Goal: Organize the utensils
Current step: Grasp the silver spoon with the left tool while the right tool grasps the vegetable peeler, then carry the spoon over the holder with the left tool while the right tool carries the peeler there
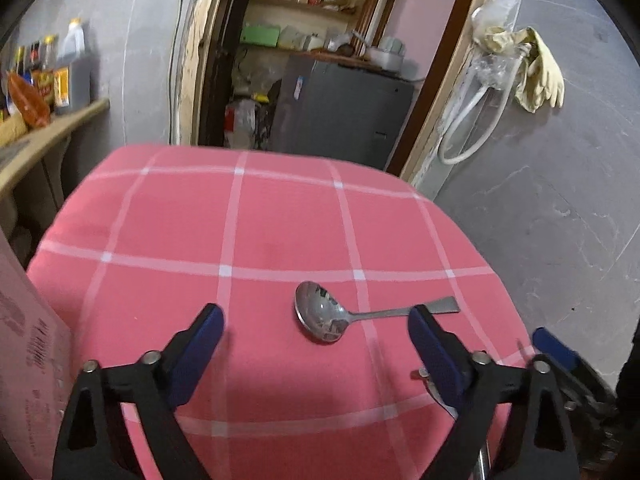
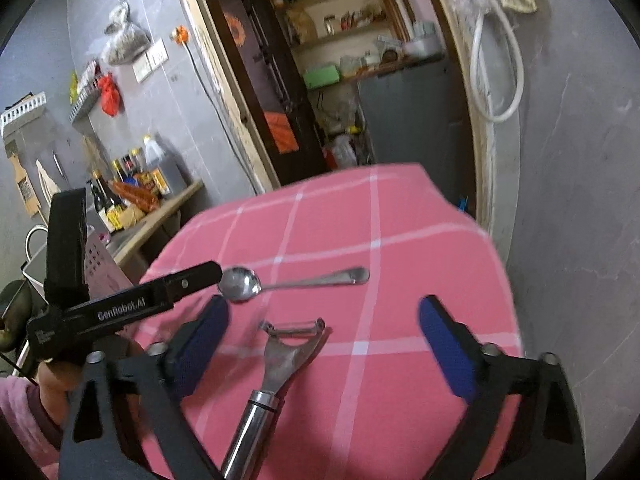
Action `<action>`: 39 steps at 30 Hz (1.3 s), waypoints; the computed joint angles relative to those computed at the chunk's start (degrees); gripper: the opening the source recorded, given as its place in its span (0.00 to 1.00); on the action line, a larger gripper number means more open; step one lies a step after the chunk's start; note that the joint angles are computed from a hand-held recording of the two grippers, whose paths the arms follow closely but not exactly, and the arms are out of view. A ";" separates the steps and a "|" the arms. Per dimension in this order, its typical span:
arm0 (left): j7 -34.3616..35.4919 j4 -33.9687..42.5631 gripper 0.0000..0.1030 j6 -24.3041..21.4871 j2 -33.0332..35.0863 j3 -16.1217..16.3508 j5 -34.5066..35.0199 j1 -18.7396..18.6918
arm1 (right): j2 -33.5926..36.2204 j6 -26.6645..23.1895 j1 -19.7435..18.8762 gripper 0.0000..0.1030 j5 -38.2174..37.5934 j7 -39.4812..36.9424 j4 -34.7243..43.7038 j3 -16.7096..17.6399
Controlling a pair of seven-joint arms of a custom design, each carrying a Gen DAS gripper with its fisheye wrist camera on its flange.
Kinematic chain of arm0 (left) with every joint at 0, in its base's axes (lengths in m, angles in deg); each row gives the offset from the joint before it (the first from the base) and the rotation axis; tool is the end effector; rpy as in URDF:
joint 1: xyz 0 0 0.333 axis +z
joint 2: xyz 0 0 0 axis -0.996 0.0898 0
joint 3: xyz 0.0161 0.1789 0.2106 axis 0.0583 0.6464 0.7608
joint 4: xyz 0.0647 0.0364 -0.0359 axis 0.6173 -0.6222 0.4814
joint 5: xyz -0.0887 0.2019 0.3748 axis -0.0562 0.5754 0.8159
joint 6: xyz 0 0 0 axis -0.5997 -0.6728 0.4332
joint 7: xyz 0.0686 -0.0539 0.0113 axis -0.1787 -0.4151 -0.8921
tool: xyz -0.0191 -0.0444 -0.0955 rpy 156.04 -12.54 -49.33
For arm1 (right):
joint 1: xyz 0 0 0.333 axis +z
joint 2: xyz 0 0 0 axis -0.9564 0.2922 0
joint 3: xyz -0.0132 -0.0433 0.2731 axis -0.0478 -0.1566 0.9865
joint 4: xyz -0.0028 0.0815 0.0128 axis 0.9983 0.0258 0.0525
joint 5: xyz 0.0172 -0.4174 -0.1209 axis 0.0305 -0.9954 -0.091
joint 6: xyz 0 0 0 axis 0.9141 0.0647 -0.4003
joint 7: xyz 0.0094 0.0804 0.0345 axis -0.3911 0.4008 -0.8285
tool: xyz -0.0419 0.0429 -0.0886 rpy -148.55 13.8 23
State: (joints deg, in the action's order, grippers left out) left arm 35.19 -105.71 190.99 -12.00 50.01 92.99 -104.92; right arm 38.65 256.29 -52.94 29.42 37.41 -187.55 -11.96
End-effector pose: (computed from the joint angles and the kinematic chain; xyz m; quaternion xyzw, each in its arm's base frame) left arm 0.6910 -0.2521 0.3451 -0.6827 0.6038 -0.3680 0.1843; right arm 0.6526 0.3125 0.3333 -0.6490 0.6009 -0.1544 0.4402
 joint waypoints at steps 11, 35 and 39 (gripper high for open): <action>21.09 5.16 0.52 -3.17 5.89 -18.43 -18.12 14.64 | 7.14 -10.67 -9.78 0.55 5.65 -10.89 8.56 13.02; 13.95 5.42 0.04 -1.49 3.02 -5.51 -16.89 4.30 | 2.46 -5.75 -16.90 0.05 23.31 -28.57 1.36 23.33; 7.44 3.90 0.04 -1.97 -0.60 1.00 -8.65 -0.69 | -1.62 -1.54 -17.50 0.05 22.50 -25.43 -2.72 23.90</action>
State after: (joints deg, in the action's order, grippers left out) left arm 42.63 -101.81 189.02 -12.61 51.02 84.33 -105.61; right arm 37.03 254.74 -70.45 51.92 11.98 -190.27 11.95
